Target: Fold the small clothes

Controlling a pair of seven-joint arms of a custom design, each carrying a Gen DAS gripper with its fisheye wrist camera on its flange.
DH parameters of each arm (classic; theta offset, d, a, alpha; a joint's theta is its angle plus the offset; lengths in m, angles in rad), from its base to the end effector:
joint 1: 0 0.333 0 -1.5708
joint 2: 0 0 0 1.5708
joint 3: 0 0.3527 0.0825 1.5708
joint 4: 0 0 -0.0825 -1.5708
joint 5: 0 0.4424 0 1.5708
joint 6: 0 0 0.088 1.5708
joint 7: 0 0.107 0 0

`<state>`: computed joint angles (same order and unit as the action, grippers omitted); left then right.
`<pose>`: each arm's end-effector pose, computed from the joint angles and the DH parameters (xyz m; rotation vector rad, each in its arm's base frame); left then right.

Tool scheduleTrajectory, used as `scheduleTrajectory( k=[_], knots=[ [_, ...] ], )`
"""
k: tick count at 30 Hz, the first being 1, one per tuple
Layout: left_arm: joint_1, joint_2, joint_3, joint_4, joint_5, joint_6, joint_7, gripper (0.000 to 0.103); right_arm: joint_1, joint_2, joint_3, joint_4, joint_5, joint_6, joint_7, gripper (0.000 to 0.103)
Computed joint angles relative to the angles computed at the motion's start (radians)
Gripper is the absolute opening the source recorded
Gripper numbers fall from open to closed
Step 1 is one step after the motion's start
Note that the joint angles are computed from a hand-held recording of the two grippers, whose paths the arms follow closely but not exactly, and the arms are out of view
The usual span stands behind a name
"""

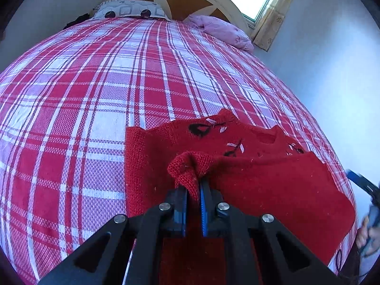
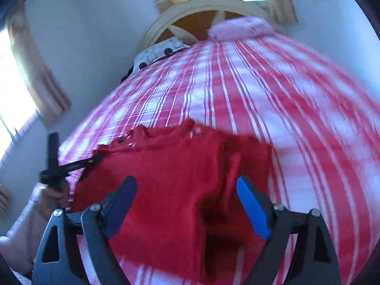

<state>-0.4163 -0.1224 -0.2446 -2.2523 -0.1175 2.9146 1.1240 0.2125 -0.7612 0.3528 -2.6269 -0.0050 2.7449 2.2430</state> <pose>0.4723 -0.3634 0.5125 -1.8468 2.0848 -1.1302 0.3381 0.2400 0.5751 -1.5675 1.7092 -0.4988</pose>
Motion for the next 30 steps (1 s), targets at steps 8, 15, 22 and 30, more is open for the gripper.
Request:
scheduleTrajectory(
  k=[8,15,22,30],
  knots=[
    [0.037,-0.010,-0.036,0.001,0.160,-0.016,-0.154,0.009,-0.038,0.301,-0.040,0.160,-0.076,-0.092,0.032,0.014],
    [0.024,-0.054,-0.027,-0.027,0.177,0.053,-0.187,0.007,-0.026,0.095,-0.015,0.008,-0.046,0.065,0.095,0.012],
    [0.098,0.052,-0.073,0.137,0.403,0.001,-0.367,0.007,-0.249,0.056,0.133,0.080,-0.170,0.082,0.172,0.012],
    [0.084,0.161,-0.053,0.248,0.323,-0.201,-0.253,0.020,-0.193,0.232,0.033,0.108,-0.156,-0.042,0.200,0.023]
  ],
)
